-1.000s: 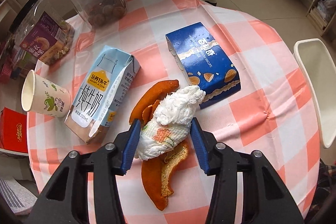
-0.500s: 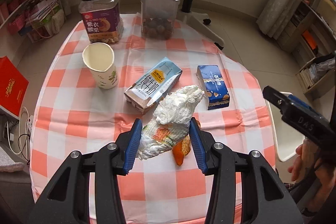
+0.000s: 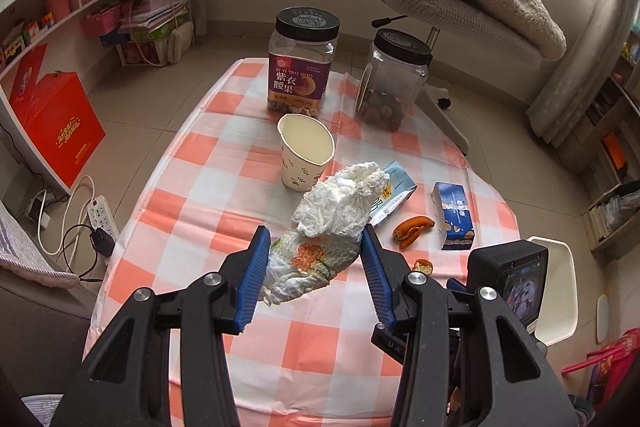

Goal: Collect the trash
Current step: 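Grasp the white tissue with the left gripper while the right gripper grasps an orange peel, then carry the orange peel into the white bin and open the right gripper while the left gripper carries the tissue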

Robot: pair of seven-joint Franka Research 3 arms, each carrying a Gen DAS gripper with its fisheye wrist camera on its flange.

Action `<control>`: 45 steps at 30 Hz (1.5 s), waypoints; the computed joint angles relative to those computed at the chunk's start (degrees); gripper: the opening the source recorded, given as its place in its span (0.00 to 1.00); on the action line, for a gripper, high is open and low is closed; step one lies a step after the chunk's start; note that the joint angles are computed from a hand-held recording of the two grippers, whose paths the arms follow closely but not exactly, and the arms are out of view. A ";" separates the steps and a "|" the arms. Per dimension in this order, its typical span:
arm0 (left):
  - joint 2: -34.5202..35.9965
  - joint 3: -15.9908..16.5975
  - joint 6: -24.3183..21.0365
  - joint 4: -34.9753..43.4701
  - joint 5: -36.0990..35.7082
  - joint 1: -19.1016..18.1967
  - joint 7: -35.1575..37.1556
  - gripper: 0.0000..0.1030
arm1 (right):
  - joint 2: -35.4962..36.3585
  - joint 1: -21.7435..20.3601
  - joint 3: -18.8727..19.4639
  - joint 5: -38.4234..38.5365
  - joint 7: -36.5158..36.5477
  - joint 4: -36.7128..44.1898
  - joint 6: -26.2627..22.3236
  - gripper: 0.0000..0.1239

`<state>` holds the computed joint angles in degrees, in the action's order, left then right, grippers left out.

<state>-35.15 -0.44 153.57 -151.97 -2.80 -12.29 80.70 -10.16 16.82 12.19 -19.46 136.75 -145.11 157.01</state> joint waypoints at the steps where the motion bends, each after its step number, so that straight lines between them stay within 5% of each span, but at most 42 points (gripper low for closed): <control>1: -0.02 0.08 0.08 -0.23 0.11 0.07 0.21 0.45 | 0.89 0.92 -0.66 2.28 -2.76 0.45 -0.30 0.30; 2: 0.04 0.24 0.08 -0.31 0.08 0.02 0.45 0.45 | 1.71 2.56 -2.15 6.53 -6.84 0.64 -0.10 0.20; 4: -0.05 0.49 -0.07 -0.45 -0.01 0.07 0.84 0.45 | 0.95 2.54 -2.23 8.30 -8.34 -0.02 0.77 0.15; 9: -0.64 1.05 -0.10 -0.71 -0.86 0.55 0.76 0.45 | -4.27 5.04 -5.08 23.23 -18.62 -3.31 4.79 0.14; 14: -1.70 0.96 1.13 -1.23 -1.07 0.59 0.31 0.45 | -10.42 3.99 -4.53 28.91 -22.63 -5.72 7.76 0.14; 29: -0.74 -0.47 3.24 -0.99 0.09 -1.01 -2.00 0.45 | -23.02 -4.24 -0.16 27.08 -23.40 -11.38 8.55 0.14; 45: 2.73 -2.79 6.50 0.65 1.18 -4.39 -4.57 0.45 | -36.66 -17.93 4.37 17.58 -18.73 -16.38 4.22 0.15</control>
<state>-32.41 -3.23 160.07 -151.33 -1.62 -16.68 76.13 -46.82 -1.11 16.56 -1.88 118.02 -161.48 161.22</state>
